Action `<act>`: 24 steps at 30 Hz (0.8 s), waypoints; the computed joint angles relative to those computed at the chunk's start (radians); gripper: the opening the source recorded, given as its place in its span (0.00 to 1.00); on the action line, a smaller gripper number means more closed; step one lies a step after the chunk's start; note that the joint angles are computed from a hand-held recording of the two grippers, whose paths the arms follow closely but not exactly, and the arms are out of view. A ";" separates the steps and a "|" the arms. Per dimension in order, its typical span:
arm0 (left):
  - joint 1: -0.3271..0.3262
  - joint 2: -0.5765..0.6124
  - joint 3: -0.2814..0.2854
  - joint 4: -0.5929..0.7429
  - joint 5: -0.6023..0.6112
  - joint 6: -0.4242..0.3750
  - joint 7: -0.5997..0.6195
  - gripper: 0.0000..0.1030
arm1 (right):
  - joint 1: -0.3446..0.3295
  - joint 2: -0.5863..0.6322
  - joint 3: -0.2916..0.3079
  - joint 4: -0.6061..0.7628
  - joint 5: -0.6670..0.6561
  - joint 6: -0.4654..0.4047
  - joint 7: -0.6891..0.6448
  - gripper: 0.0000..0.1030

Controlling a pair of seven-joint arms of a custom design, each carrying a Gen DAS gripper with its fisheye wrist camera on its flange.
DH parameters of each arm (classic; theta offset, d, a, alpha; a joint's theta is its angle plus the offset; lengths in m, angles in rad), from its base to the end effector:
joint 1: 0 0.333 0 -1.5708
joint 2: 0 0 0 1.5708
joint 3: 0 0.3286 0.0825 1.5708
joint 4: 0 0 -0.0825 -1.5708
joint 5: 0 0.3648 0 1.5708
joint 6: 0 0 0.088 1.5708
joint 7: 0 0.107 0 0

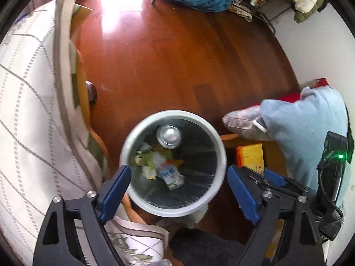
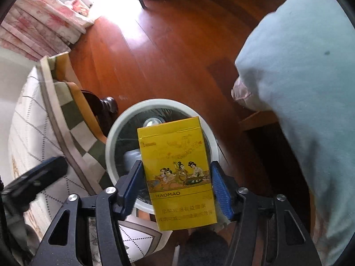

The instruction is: Collect trash

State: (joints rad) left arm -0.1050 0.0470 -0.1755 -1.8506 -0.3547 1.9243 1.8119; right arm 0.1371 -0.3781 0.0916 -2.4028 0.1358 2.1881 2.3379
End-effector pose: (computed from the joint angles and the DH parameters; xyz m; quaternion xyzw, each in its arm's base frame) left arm 0.5337 -0.1773 0.5185 0.5436 -0.8217 0.1276 0.1136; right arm 0.4113 0.1035 0.4912 -0.4594 0.8835 0.0165 0.0898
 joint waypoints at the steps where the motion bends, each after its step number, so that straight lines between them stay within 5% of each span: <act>1: 0.007 -0.007 0.007 -0.011 0.011 0.007 0.013 0.93 | 0.000 0.007 0.001 0.001 -0.001 0.003 0.000 0.91; 2: 0.008 -0.019 0.008 -0.019 0.025 0.020 0.011 0.93 | 0.001 0.012 0.003 0.003 -0.004 0.004 0.001 0.99; 13: -0.006 -0.248 0.048 -0.159 0.171 0.160 0.025 0.93 | 0.029 -0.066 0.072 0.096 -0.119 -0.154 0.112 0.99; 24: -0.043 -0.493 0.144 -0.199 0.149 0.086 0.095 0.93 | 0.060 -0.268 0.177 0.241 -0.155 -0.365 0.198 0.99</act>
State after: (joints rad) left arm -0.1478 -0.4460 -0.0316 -2.0496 -0.2056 2.0099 1.9070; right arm 0.1970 -0.6457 0.2682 -2.1614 -0.0192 1.8227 2.5360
